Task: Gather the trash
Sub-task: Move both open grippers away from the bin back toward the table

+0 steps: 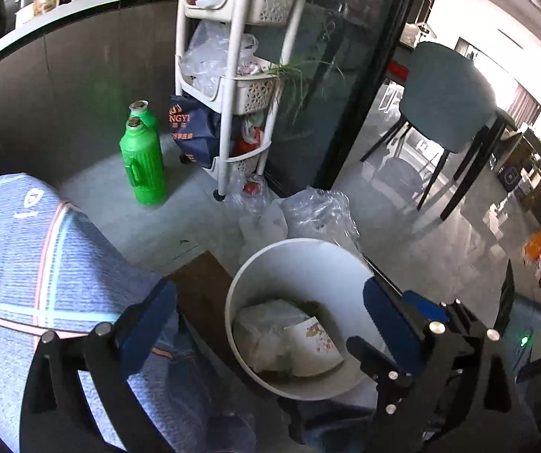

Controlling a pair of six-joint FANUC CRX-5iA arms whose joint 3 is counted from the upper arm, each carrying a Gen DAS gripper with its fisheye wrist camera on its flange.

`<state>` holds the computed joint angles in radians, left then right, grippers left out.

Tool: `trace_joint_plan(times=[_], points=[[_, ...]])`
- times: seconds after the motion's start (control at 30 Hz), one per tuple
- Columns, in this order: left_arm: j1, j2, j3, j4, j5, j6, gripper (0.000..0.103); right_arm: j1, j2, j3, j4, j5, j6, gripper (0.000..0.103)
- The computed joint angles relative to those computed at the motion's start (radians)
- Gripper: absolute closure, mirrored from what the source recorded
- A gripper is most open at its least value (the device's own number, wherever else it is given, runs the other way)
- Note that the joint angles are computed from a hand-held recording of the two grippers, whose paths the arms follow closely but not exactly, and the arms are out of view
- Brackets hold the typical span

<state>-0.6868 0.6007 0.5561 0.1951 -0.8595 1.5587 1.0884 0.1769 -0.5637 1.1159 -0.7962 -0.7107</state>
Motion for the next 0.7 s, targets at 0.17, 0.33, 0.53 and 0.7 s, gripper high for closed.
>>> trace_joint_plan(times=[0.17, 0.33, 0.53, 0.7], points=[[-0.001, -0.029, -0.013, -0.018, -0.002, 0.021, 0.004, 0.014, 0.001, 0.033, -0.041, -0.02, 0.041, 0.009], [0.005, -0.091, -0.078, -0.009, 0.037, 0.018, 0.004, 0.036, -0.004, 0.061, -0.048, -0.06, 0.075, 0.009], [0.018, -0.198, -0.165, -0.021, 0.083, 0.045, 0.004, 0.07, -0.006, 0.115, -0.055, -0.117, 0.127, 0.009], [0.032, -0.299, -0.223, -0.088, 0.093, 0.116, 0.004, 0.104, 0.005, 0.186, -0.052, -0.165, 0.189, 0.008]])
